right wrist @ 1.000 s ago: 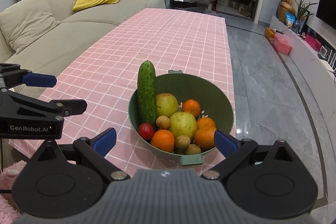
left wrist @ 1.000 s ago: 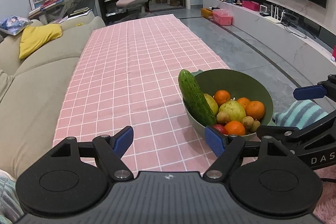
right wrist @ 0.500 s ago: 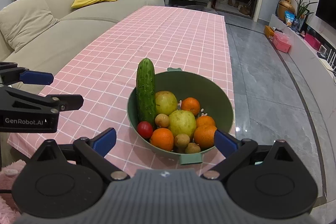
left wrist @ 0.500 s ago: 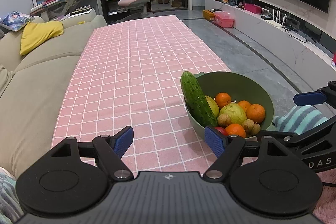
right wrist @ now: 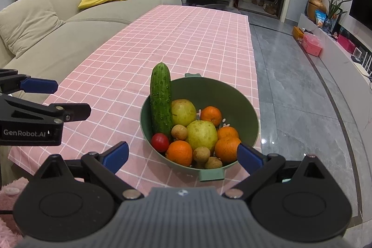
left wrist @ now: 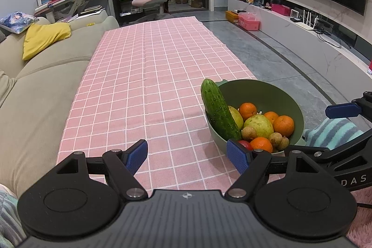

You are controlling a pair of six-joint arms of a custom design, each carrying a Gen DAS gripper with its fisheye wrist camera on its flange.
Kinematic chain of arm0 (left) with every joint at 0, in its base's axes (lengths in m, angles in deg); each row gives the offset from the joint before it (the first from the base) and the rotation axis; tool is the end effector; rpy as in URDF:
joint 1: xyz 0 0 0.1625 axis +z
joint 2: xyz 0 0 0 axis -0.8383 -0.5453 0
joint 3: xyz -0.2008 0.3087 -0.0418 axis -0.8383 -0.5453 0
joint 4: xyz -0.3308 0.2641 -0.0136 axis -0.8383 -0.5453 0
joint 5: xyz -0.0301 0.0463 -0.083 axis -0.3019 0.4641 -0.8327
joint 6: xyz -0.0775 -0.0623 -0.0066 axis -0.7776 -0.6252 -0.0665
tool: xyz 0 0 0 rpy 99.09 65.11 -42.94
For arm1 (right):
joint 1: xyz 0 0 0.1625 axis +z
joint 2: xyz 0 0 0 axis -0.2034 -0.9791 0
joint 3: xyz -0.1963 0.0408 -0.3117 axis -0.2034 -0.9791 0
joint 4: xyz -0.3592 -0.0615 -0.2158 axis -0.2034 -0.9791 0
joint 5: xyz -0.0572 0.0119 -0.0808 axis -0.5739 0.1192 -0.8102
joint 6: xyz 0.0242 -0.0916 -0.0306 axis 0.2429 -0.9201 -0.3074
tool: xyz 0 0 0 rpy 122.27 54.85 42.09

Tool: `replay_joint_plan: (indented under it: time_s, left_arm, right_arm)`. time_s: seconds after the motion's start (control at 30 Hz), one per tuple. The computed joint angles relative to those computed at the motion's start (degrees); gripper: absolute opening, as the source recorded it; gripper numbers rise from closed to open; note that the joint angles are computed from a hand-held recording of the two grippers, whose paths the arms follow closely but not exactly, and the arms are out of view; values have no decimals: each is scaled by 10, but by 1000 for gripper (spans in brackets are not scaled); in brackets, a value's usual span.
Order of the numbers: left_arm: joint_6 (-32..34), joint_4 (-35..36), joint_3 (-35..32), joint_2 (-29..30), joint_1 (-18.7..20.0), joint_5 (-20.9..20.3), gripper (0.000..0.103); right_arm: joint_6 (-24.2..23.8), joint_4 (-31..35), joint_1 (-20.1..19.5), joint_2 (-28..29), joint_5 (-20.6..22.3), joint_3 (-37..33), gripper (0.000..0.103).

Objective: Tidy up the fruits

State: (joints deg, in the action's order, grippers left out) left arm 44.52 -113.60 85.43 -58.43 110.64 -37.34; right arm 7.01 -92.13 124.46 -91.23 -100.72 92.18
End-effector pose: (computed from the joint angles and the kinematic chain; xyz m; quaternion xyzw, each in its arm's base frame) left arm -0.2504 -0.6863 0.2500 0.2757 0.8517 -0.3122 0.3179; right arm 0.3572 -0.6817 0.1496 0.2196 -0.8641 0.3027 0.3369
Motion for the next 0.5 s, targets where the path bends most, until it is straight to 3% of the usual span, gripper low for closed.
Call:
replay_joint_plan:
  time_s: [0.5]
  left_arm:
    - [-3, 0, -2, 1, -1, 1, 90]
  right_arm:
    - [0, 1, 0, 1, -3, -1, 96]
